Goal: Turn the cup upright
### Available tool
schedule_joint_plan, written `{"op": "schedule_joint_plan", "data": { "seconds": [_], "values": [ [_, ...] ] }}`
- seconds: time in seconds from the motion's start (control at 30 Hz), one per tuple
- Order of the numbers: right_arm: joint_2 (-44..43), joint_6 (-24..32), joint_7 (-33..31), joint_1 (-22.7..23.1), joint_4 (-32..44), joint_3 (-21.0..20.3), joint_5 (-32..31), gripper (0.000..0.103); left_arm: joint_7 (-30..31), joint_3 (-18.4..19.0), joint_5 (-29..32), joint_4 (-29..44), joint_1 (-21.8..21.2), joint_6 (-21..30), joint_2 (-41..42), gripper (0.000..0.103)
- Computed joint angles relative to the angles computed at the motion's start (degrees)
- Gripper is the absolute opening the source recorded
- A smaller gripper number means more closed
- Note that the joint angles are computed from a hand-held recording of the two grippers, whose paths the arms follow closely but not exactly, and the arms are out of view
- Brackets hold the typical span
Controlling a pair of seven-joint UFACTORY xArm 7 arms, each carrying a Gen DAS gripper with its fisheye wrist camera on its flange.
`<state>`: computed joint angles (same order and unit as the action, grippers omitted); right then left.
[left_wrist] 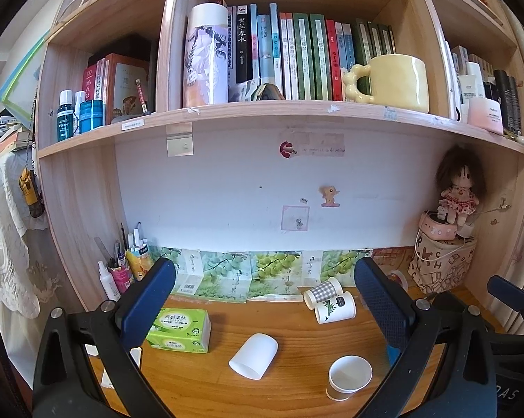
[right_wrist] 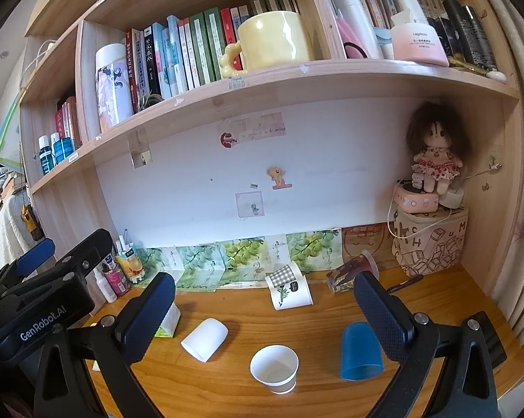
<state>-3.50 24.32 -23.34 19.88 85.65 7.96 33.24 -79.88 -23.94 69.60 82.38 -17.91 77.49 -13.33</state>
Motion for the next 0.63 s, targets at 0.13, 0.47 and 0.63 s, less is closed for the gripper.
{"op": "schedule_joint_plan", "data": {
  "seconds": [0.13,0.47,0.63],
  "values": [
    [0.72,0.56,-0.1,-0.19,0.79,-0.02,0.19,0.103,0.2,0.22,-0.1,0.34,0.06,-0.2,0.4,0.103],
    [2.87,1.54,-1.03,-1.12,3.18,0.36,1.01,0.103,0.18,1.08,0.49,1.98,-0.51,0.02,2.47,0.103],
    [4.96,3.19,-1.8,-1.99,5.66,0.78,1.59,0.103,-0.14,1.87,0.8,3.75,-1.81,1.68,4.54,0.103]
  ]
}}
